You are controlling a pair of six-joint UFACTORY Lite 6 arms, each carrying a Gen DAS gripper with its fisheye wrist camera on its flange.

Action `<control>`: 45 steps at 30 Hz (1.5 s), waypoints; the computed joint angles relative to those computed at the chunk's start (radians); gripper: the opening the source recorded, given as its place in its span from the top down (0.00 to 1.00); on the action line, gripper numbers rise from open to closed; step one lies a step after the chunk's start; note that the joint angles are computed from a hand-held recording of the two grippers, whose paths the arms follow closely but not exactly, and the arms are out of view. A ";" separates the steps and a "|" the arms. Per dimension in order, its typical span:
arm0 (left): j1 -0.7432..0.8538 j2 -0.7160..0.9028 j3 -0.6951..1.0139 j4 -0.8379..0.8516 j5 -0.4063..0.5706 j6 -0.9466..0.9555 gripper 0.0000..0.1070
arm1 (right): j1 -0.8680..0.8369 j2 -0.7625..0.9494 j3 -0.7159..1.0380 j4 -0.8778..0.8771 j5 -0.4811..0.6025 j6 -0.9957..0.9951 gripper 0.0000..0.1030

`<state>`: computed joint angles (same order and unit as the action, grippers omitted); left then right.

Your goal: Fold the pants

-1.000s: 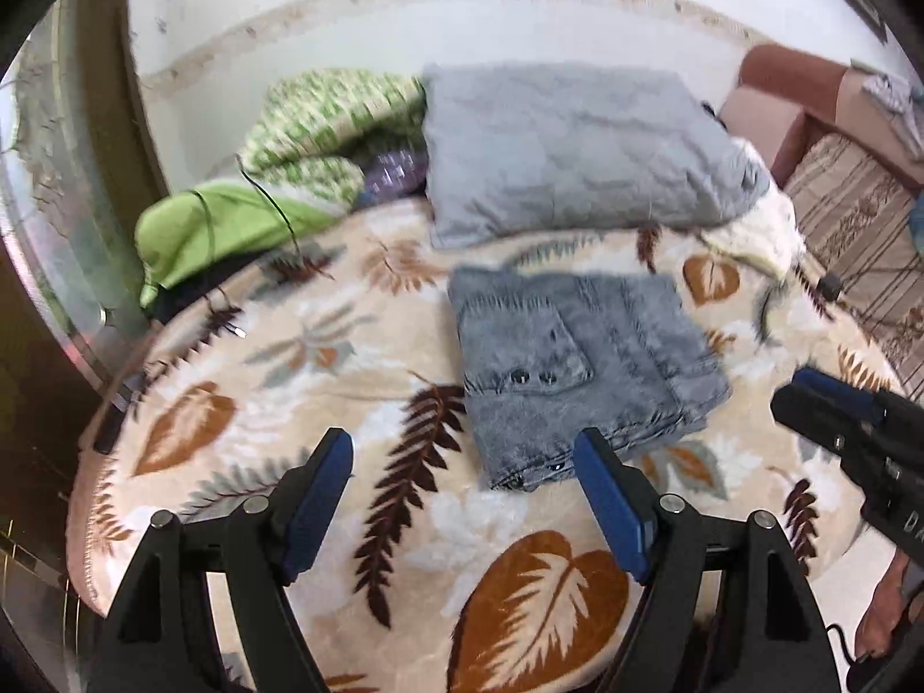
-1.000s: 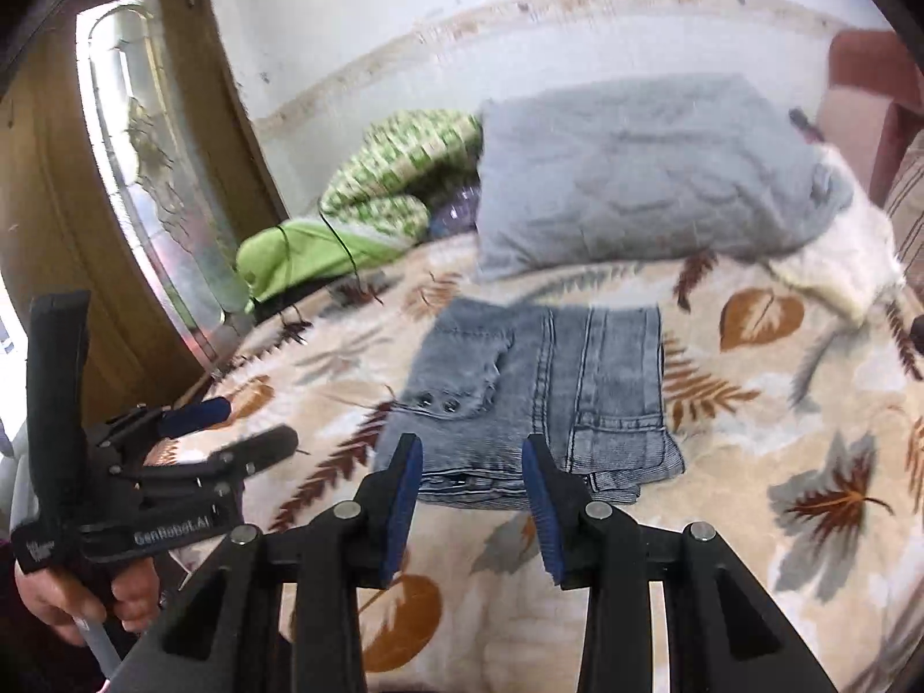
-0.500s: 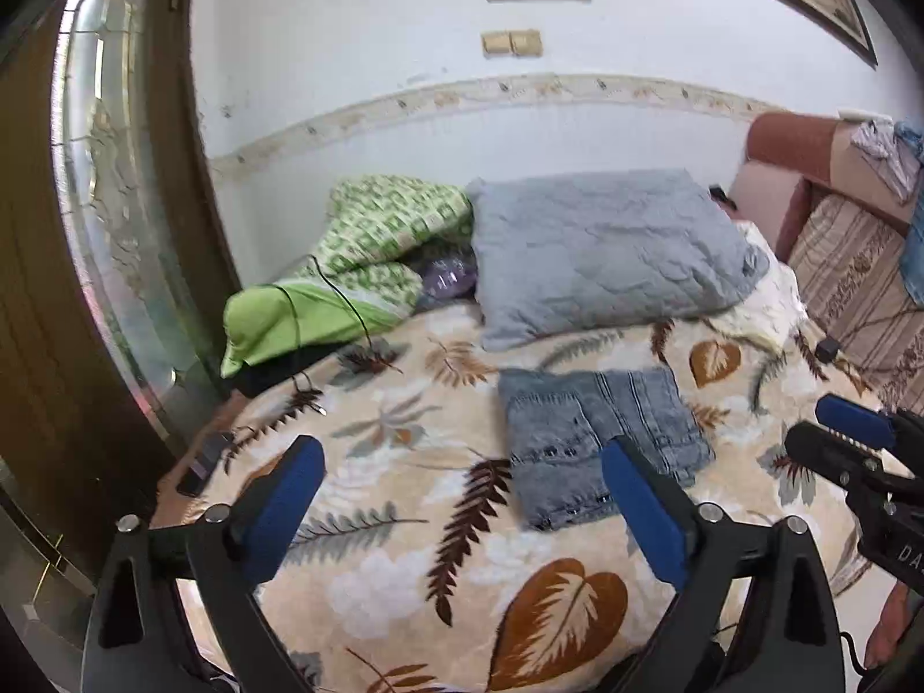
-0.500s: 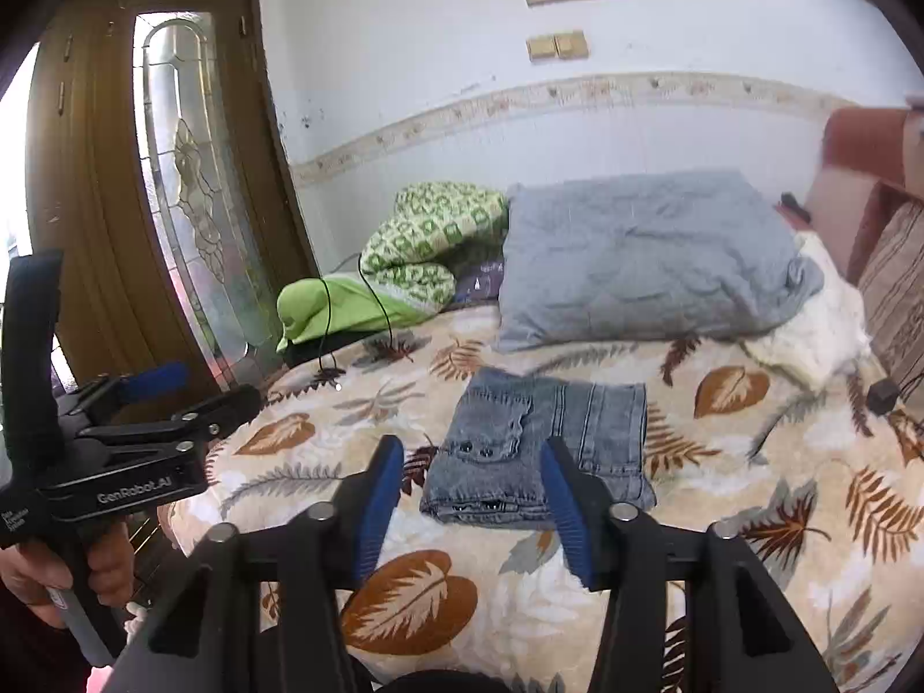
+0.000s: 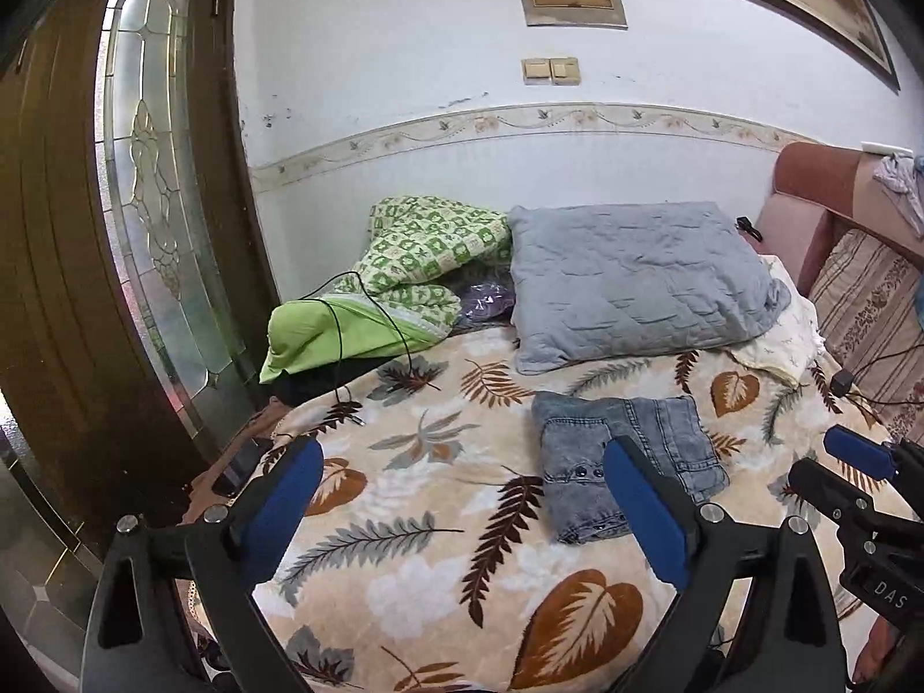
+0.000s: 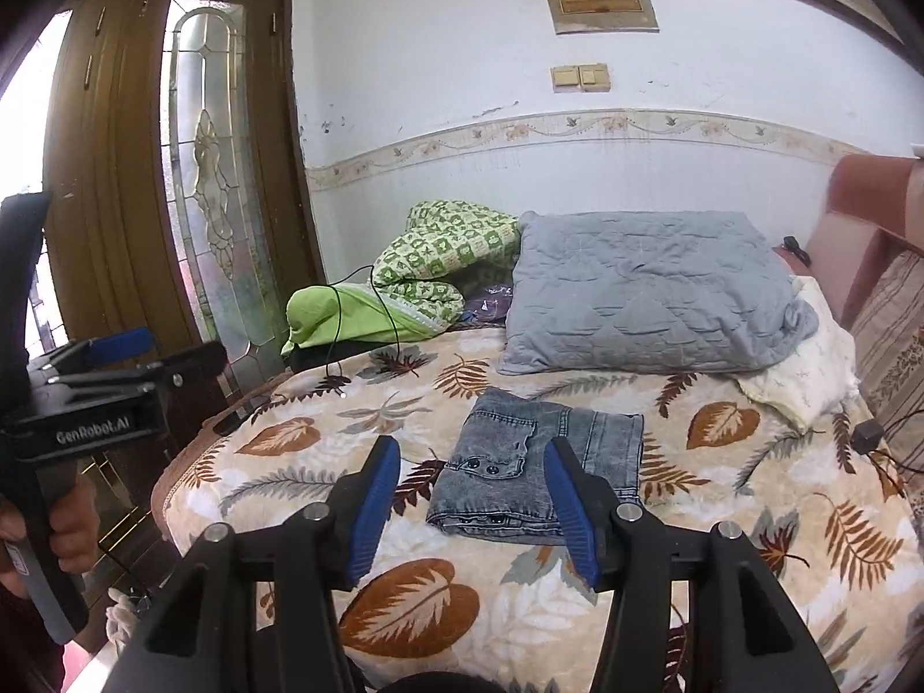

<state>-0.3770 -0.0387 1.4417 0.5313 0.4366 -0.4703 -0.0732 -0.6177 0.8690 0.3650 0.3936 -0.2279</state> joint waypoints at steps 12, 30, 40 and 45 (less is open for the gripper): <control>0.068 -0.024 -0.005 0.008 -0.034 -0.003 0.09 | -0.021 0.035 0.009 0.039 -0.007 -0.032 0.45; 0.173 -0.051 -0.015 -0.168 -0.088 0.163 0.09 | 0.133 0.185 0.092 -0.108 -0.075 0.108 0.45; 0.157 -0.015 0.024 -0.213 -0.081 0.210 0.09 | 0.131 0.227 0.101 -0.041 -0.099 0.044 0.45; 0.151 0.026 0.059 -0.286 -0.079 0.268 0.09 | 0.097 0.257 0.105 0.080 -0.109 -0.073 0.45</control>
